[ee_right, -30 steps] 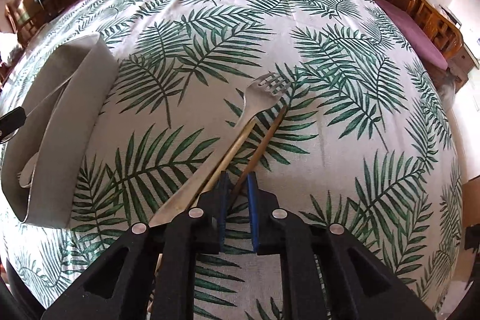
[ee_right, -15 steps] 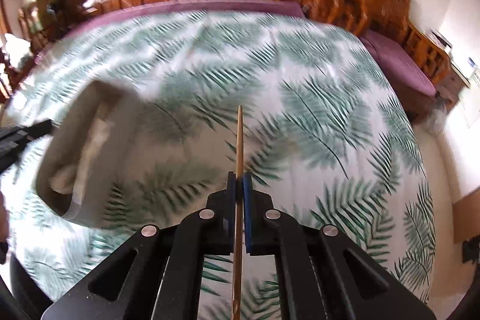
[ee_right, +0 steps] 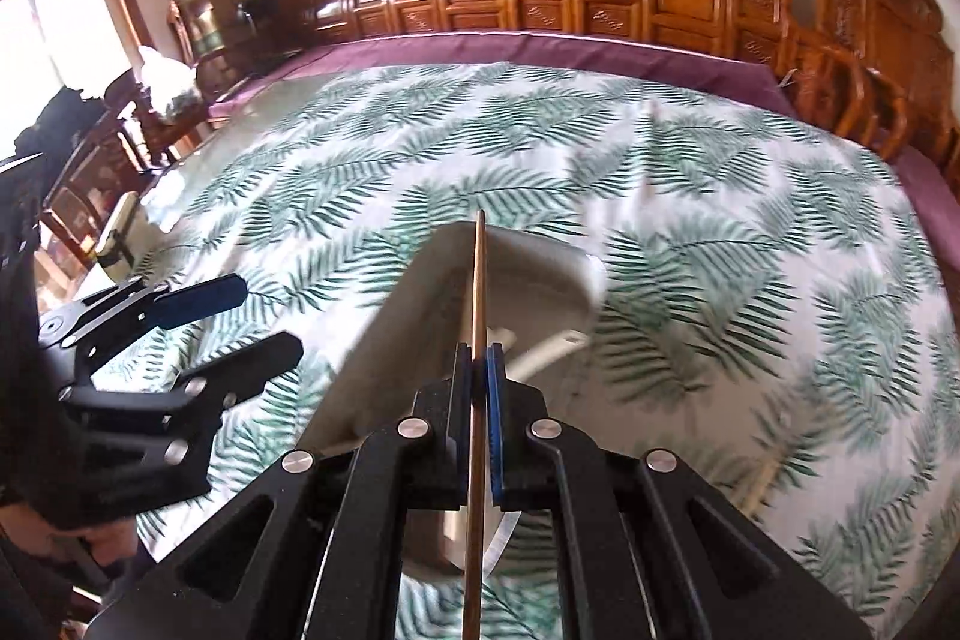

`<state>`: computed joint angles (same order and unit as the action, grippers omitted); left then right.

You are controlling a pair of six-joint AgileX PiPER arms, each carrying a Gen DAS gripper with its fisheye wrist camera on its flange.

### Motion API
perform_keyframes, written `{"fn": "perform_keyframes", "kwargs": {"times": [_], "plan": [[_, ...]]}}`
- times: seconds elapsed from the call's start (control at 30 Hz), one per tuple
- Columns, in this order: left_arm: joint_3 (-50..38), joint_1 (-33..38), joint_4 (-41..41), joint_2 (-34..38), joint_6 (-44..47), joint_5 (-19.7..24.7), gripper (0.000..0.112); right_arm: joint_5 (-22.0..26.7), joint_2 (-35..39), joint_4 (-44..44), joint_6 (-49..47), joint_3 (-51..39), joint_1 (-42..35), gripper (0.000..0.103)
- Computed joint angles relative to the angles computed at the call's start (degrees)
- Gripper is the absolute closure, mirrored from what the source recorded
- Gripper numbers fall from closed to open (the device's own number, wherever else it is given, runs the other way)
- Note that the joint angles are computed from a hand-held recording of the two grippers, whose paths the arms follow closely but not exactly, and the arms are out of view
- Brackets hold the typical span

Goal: Organize utensils
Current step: 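Lower the wooden chopstick into the grey tray and open the right tool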

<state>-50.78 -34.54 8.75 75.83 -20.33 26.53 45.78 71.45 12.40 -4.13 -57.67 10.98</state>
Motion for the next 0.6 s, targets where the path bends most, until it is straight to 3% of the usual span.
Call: {"fn": "perform_keyframes", "kwargs": {"times": [0.33,0.6], "plan": [[2.44,3.95,-1.95,-3.02,3.92,0.49,0.050,-3.91,7.07,1.97,0.37,-3.30,1.16,0.096],[3.14,2.60,-1.42,-3.43,3.00,0.09,0.049,-3.34,2.58,3.85,-5.27,0.01,-3.40,0.096]]}}
